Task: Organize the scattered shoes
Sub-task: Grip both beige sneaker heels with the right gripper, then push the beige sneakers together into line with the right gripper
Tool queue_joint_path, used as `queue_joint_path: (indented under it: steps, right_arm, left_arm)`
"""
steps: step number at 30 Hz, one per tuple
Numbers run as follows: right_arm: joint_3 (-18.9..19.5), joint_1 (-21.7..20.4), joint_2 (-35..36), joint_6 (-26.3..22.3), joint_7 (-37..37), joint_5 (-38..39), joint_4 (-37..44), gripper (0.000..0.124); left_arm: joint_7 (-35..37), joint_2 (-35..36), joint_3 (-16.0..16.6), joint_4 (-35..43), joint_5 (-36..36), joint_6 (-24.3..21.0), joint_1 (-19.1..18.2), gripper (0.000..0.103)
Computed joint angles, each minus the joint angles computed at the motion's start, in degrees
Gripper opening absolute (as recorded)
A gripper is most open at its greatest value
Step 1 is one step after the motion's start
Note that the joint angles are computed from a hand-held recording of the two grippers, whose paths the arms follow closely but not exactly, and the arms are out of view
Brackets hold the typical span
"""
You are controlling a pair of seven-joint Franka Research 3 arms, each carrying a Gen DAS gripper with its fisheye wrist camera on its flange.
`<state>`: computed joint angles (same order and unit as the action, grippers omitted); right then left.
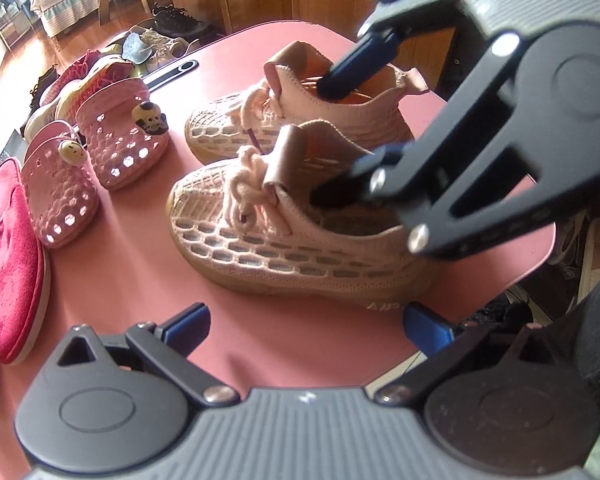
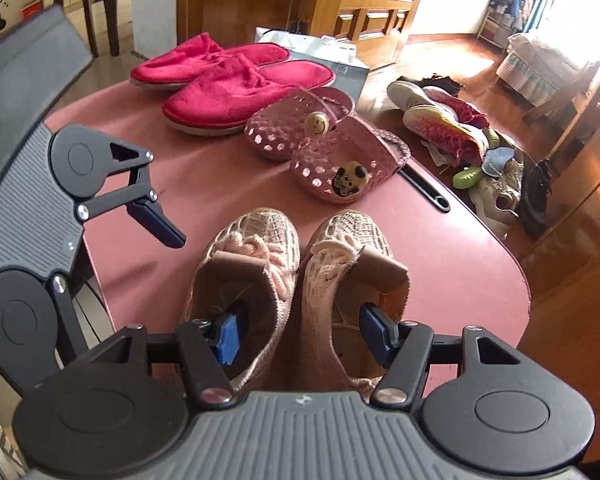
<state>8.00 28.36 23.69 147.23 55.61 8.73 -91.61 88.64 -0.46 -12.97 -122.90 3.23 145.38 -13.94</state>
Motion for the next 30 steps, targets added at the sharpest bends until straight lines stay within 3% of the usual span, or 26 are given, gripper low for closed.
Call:
queue_joint_path:
  steps: [1, 5, 13, 18, 21, 23, 24, 25, 26, 30]
  right_arm:
    - [0.04, -0.01, 0.66, -0.59, 0.18, 0.19, 0.70, 0.061]
    - [-1.61, 1.06, 3.13, -12.42, 7.53, -1.08, 8.08, 0.056]
    - [-0.52, -0.62, -1.07, -10.45, 6.85, 0.77, 2.58, 0.055]
    - [-0.85, 0.09, -1.35, -6.71, 7.81, -0.68, 1.34, 0.055]
    - [-0.37, -0.04, 0.55, -6.83, 7.35, -0.03, 2.89, 0.054]
    - [-0.62, 0.69, 1.05, -5.42, 7.17, -1.22, 2.33, 0.047]
    - [-0.80, 0.91, 0.89, -4.62, 8.06, -1.25, 1.98, 0.033]
    - [-0.95, 1.12, 0.75, -3.82, 8.96, -1.32, 1.65, 0.030]
    - [-1.09, 1.31, 0.61, -3.05, 9.88, -1.41, 1.35, 0.019]
    - [-2.03, 2.00, -0.40, -3.24, 12.63, -3.61, 0.44, 0.015]
  left_arm:
    - [-0.05, 0.14, -0.04, 0.16, 0.15, -0.28, -0.03, 0.103]
    - [1.12, 0.34, -0.25, 0.42, -0.52, -0.61, -0.21, 0.103]
    - [1.12, 0.48, -0.42, 0.58, -0.41, -0.69, -0.48, 0.103]
    - [1.17, 0.00, -0.38, -0.04, -0.32, -0.39, -0.53, 0.103]
    - [-0.20, 0.50, -0.28, 0.50, -0.34, -0.71, -0.44, 0.103]
    - [-0.58, 0.83, -0.27, 0.91, -1.01, -1.23, -0.37, 0.103]
    - [-1.50, 1.09, -0.31, 1.14, -0.74, -1.16, -0.39, 0.103]
    - [-2.43, 1.34, -0.39, 1.30, -0.03, -0.81, -0.44, 0.103]
    - [-2.62, 1.39, -0.42, 1.36, 0.28, -0.66, -0.44, 0.103]
    - [-3.15, 1.64, -0.83, 1.17, 1.25, 1.57, -0.81, 0.102]
